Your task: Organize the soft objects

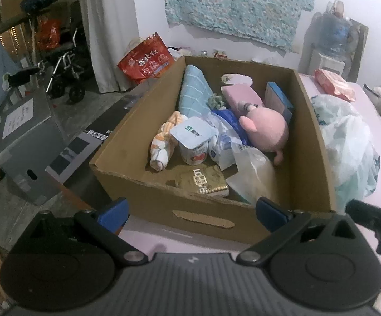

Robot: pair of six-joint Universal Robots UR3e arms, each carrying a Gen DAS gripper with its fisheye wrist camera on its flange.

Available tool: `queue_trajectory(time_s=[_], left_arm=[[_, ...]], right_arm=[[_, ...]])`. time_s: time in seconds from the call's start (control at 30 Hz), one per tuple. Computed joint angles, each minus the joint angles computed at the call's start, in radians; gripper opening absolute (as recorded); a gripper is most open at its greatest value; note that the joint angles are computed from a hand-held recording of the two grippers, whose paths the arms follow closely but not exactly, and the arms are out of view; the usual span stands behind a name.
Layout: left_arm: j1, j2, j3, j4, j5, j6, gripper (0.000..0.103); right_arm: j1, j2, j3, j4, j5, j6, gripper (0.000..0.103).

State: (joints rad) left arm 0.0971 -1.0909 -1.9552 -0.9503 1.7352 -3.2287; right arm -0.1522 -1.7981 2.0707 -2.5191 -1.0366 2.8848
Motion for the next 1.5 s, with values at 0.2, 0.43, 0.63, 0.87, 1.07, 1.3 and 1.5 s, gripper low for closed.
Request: queue_trajectory(time_s=[0.2,0.43,0.63,0.87,1.07,1.3,1.5], left_arm=[[-0.043,0.002,-0.009,0.004,0.023,0.000,0.103],[-0.046,0.012,-0.012,0.001,0.034,0.001,0.103],[-0.036,0.027,-0.020,-0.009,0.035,0.008,0.103],[-0.032,0.034,-0.021,-0.017,0.035,0.006,0.103],[-0.028,0.036,-0.020,-0.019,0.035,0.009,0.103],[-0.032,0.038,-0.016,-0.023,0.042,0.007,0.103],[-0.030,0.039,-0.017,-0.023,0.041,0.008,0.103]], right_arm=[[0.039,0.013,-0.016,0.003,-0.011,0.007,0.102],[0.080,0.037,-0.025,-0.012,-0.048,0.019,0.102],[0.089,0.046,-0.027,-0.021,-0.061,0.021,0.102],[0.094,0.055,-0.028,-0.026,-0.061,0.022,0.102],[0.097,0.059,-0.029,-0.029,-0.061,0.024,0.102],[0.099,0.062,-0.031,-0.032,-0.063,0.026,0.102],[0.099,0.063,-0.031,-0.032,-0.062,0.026,0.102]])
